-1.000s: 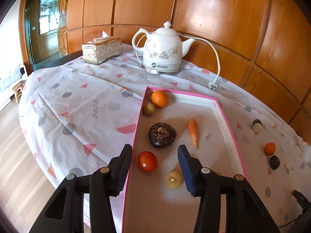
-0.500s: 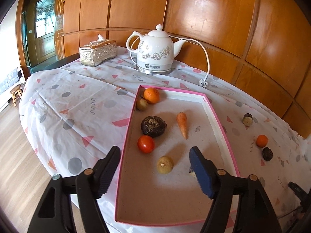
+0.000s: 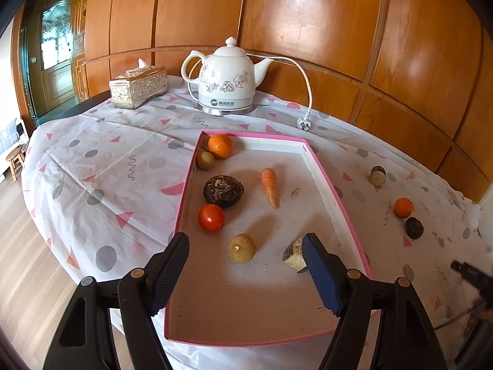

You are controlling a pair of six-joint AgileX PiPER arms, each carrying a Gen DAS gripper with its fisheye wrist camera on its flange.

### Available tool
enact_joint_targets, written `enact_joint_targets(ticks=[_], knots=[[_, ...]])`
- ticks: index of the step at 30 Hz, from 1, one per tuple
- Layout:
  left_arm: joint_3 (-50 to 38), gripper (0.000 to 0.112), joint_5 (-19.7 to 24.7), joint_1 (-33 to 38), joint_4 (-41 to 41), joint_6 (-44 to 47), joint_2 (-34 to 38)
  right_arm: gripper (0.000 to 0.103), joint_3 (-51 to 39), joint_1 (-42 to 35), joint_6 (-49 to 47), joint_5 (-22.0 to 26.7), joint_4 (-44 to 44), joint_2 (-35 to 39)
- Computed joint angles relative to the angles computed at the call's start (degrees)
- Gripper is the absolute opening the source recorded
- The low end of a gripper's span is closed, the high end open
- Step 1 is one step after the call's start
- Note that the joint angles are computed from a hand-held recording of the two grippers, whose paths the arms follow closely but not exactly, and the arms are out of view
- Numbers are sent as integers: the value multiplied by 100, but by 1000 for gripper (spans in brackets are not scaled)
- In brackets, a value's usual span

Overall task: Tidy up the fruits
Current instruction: 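Move the right gripper to the dark cylindrical slice and close on it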

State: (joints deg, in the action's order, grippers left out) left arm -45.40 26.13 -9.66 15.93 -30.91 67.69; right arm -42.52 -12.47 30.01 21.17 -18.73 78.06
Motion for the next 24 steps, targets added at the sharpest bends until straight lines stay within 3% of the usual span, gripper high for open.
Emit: enact_joint_targets(ticks=[5,9,13,20,24], knots=[[18,76,-47,-54,136,-124,21,63,-676,646,-1656,74,1243,207],[40,76,-119,-3,-14,47,41,63,-1442,1391,-2068,227,1261,689],[70,76,-180,-37,213,-121,34,63,-2617,1692,-2810,730,1861,1561],[65,77,-266,57,158,10,106,63,-4418,1948,-2664,1475,2022,2936],[58,80,-275,174,-55,239,186,63,-5392,2051,-2057,1871,1738,3682]])
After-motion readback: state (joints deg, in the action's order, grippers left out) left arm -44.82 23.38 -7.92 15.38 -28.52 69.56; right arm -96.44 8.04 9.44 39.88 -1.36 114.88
